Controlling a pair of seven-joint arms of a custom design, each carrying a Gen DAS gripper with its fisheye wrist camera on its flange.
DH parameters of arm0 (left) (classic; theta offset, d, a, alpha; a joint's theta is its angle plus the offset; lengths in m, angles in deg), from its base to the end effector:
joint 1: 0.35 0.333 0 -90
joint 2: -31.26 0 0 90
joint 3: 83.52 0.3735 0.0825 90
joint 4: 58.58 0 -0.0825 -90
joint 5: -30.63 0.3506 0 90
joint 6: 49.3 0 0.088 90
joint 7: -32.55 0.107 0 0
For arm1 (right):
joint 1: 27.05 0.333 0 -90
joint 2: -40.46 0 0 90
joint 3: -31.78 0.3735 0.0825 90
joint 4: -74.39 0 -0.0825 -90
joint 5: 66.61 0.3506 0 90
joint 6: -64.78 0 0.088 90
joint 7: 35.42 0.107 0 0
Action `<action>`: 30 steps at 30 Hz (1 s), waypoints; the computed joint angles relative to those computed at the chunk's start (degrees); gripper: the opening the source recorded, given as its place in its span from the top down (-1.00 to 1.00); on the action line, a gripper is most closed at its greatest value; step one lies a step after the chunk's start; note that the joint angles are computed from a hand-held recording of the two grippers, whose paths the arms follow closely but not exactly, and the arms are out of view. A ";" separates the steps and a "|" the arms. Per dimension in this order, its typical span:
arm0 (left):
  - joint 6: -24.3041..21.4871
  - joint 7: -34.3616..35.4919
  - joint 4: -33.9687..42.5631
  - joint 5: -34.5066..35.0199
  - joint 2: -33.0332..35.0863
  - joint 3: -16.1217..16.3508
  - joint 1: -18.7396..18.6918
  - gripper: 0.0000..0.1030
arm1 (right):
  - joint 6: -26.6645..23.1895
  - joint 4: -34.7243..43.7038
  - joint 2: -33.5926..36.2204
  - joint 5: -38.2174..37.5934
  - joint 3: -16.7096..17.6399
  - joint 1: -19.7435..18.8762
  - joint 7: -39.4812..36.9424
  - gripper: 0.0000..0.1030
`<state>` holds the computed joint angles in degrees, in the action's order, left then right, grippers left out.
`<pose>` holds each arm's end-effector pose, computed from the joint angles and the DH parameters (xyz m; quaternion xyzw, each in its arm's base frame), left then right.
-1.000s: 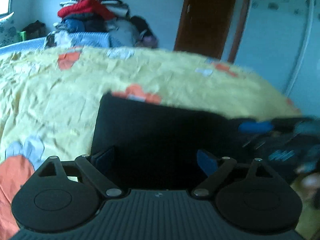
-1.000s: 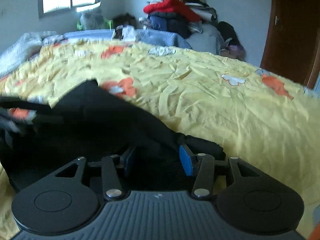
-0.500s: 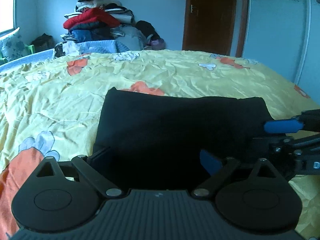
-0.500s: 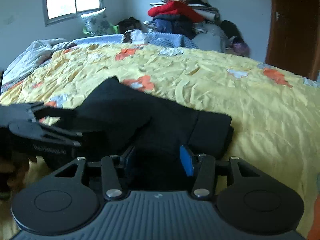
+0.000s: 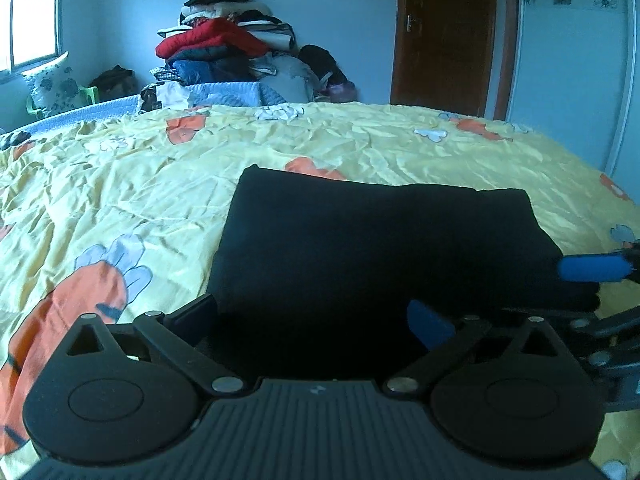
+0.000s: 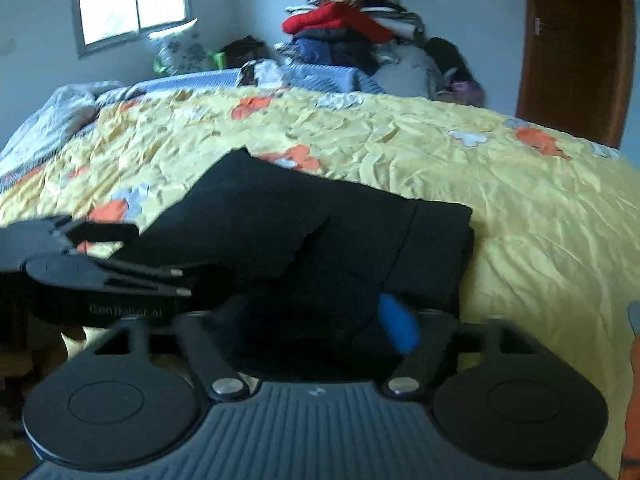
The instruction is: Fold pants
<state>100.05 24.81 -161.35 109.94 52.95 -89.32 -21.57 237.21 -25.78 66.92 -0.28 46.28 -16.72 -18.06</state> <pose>0.5875 -0.3128 0.4468 -0.6736 0.5807 -0.2921 0.3517 0.6571 0.1972 0.4415 -0.7767 0.4474 -0.1725 0.4085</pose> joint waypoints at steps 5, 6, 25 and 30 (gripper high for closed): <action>-0.36 -2.59 -2.67 0.26 -2.13 -0.55 -0.27 -1.00 | -0.20 -3.49 -3.25 4.11 0.02 -0.13 0.44 -0.91; -0.29 -2.67 -3.10 0.03 -2.50 -0.79 -0.15 -1.00 | -0.32 -4.46 -3.98 3.00 -1.10 0.76 2.45 -0.95; -7.13 -8.11 -13.07 0.65 -9.64 -4.80 -0.97 -1.00 | 3.13 -15.39 -10.01 -2.21 -1.91 2.88 15.99 -0.96; -8.86 -9.28 -15.43 -0.33 -11.12 -5.78 -0.44 -1.00 | 6.35 -16.79 -9.86 1.13 -1.26 3.84 12.99 -0.96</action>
<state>91.19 15.53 -176.77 109.61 41.83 -95.10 -22.01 243.56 -42.57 57.06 0.85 45.02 -12.87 -5.07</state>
